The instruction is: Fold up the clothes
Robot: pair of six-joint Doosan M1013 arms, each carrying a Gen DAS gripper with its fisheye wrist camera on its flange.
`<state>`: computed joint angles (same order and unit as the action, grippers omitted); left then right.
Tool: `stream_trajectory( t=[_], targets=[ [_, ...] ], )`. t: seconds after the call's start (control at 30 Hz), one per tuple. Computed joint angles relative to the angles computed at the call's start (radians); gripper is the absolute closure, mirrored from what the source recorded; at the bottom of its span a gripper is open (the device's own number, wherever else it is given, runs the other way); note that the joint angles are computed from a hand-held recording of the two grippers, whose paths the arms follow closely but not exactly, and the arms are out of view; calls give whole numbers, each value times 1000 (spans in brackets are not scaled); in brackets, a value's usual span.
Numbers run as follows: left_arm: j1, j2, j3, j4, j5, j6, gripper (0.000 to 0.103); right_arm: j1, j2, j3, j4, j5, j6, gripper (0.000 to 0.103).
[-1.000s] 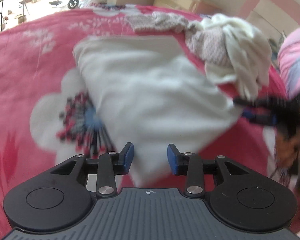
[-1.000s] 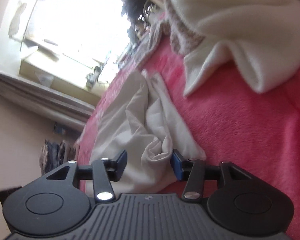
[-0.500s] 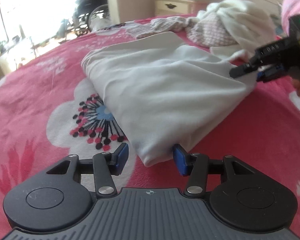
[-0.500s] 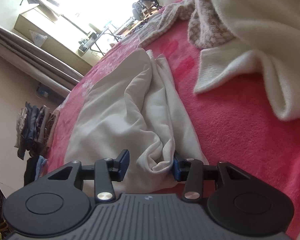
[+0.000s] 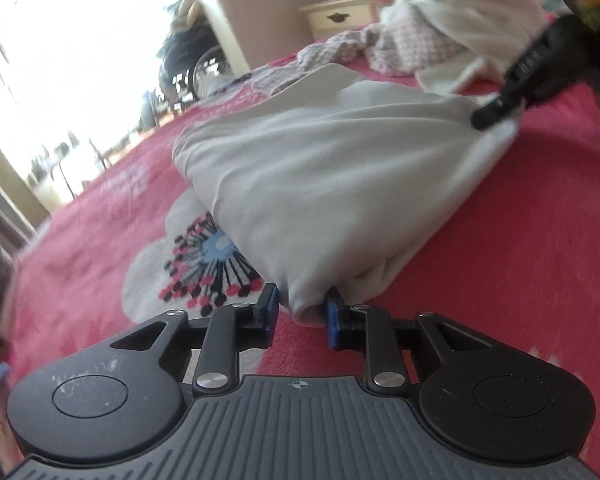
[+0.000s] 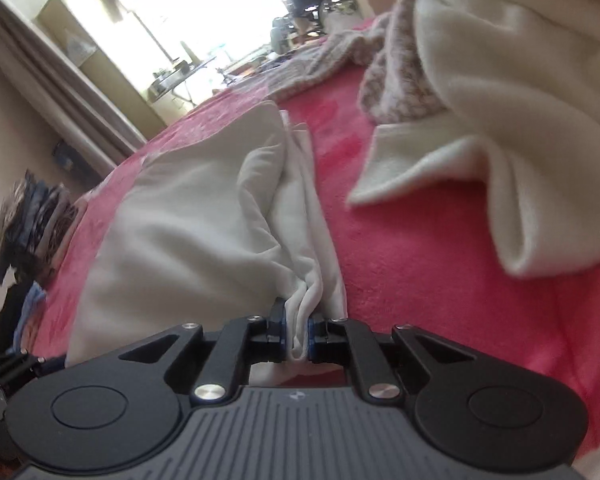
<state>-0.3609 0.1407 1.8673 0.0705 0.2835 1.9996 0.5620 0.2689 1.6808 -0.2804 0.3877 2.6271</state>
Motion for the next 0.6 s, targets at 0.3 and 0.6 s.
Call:
stream_trajectory(
  t=[0.3,0.6],
  targets=[
    [-6,-2,10,81,-17,-45,82,-13,-14,-90,-27,74,-84,71],
    [-12,-10,17,141,-20,-89,85,-67,87,-159,322,55,-376,97]
  ],
)
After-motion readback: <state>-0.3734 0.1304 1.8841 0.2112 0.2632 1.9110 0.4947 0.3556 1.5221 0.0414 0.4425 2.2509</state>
